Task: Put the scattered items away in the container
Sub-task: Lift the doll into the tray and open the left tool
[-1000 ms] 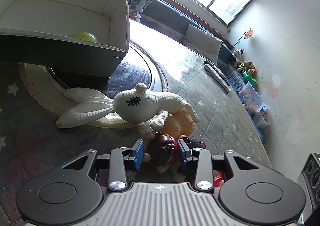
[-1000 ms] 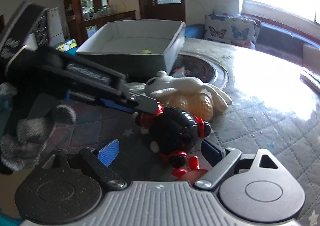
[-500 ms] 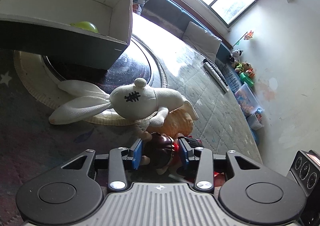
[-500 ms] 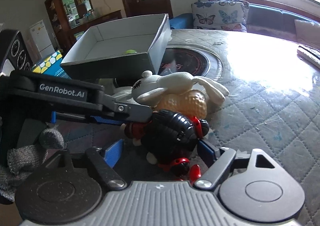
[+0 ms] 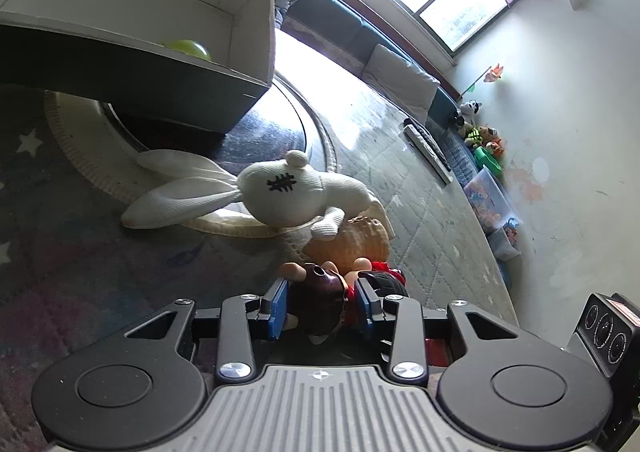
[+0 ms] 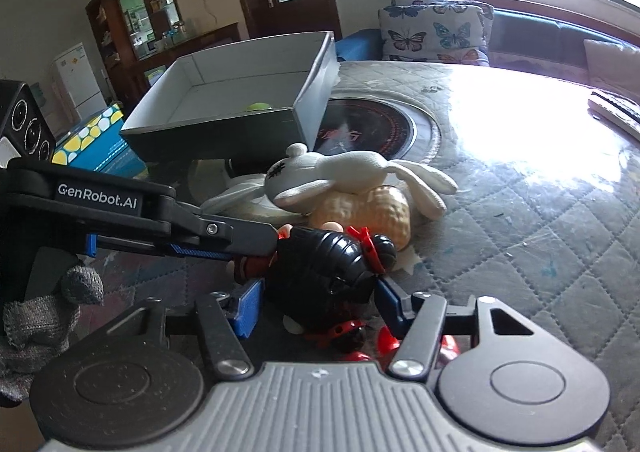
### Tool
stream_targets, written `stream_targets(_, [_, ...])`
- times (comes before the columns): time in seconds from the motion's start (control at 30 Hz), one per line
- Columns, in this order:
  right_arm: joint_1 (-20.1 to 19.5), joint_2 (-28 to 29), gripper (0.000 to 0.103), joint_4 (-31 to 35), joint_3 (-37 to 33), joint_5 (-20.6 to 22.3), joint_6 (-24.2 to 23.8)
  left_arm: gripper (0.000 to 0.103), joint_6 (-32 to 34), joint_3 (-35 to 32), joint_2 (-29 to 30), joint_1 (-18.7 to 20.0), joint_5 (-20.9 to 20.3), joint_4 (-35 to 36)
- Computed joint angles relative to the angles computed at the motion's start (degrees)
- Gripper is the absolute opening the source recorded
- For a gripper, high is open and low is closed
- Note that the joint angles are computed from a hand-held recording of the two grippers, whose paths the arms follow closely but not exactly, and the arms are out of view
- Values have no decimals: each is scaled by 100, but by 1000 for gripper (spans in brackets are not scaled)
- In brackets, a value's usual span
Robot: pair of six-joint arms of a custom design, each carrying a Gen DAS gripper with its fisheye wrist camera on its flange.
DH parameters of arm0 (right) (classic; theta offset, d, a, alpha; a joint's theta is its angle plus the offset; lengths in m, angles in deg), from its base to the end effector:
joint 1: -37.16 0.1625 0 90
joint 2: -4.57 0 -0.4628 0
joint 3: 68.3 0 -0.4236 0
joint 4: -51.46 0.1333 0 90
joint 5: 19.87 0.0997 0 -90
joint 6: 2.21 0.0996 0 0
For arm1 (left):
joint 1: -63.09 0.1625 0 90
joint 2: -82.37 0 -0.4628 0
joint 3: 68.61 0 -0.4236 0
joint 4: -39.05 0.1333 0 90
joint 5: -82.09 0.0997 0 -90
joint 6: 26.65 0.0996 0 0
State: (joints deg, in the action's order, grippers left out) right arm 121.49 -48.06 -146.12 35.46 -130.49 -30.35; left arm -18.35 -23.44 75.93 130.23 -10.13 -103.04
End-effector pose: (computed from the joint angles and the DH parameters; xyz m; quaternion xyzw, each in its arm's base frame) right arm 0.0306 -0.6859 0.2321 0.0859 -0.8667 0.3993 0.2862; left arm -0.2344 -0.8891 -0.1244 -0.2689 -0.9559 0.1129 0.0338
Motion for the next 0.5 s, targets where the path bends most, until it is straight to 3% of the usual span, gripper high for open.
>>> stream_targets(0.5, [297,169,60,185,-365,43,-527,36,-126,538,-446,-3,11,-788])
